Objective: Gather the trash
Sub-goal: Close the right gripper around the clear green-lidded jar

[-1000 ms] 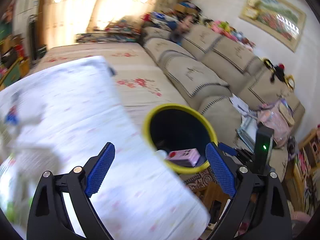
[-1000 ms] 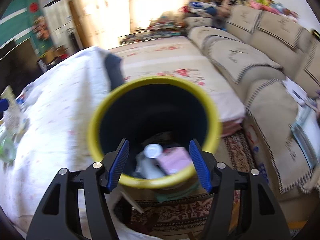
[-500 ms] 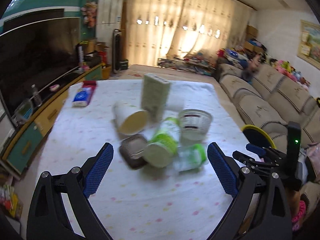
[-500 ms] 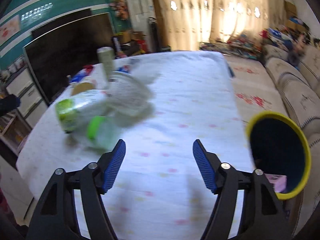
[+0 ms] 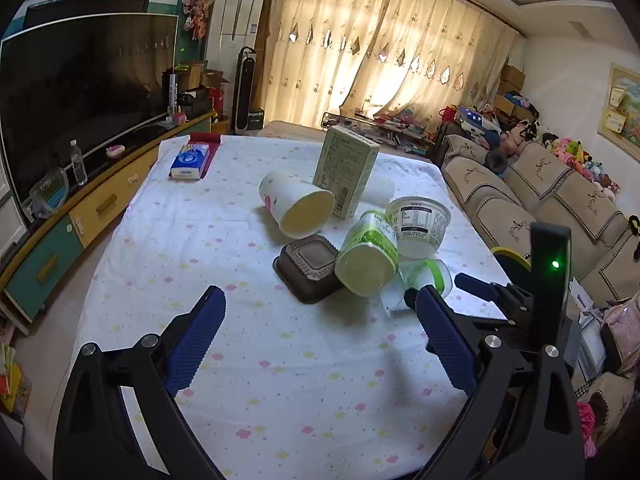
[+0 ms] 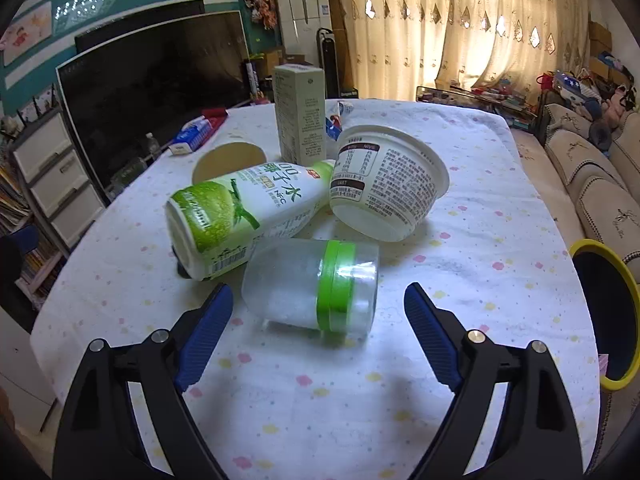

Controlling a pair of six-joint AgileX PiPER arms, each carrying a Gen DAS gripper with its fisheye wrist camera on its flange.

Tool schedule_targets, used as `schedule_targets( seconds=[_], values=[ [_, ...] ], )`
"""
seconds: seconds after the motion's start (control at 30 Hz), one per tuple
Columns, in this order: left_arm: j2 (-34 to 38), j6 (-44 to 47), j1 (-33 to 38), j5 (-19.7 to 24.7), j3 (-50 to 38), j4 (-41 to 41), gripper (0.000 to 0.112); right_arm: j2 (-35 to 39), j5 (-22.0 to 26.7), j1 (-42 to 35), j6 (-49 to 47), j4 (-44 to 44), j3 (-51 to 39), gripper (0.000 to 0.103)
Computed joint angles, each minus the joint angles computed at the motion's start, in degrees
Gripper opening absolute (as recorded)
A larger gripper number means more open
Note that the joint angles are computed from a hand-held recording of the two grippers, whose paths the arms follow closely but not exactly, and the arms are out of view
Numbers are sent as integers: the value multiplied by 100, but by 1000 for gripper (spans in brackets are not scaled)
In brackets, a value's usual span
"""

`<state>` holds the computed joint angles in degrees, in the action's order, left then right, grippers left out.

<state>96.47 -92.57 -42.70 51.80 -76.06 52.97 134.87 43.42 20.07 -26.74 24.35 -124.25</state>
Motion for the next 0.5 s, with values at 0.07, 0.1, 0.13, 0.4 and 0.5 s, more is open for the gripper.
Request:
schedule_targets(
  seconds=[0.07,0.1,0.13,0.4,0.5],
  values=[
    [-4,-10,44,-95,65,-20,95,240,155,81,339,-243,-380,83],
    [-14,-28,52,-132,102,-27,95,350,250,119,472,-324,-563,83],
    [-23,-35,65,-175,135,-49,95,405,281,136,528,-342,-637,83],
    [21,34,124,-389,187,-139,95,838,698,221,911,-651,-1425,71],
    [91,112,127,-426,115,-185,95,796,680,220,785,-691,-1366,71]
  ],
)
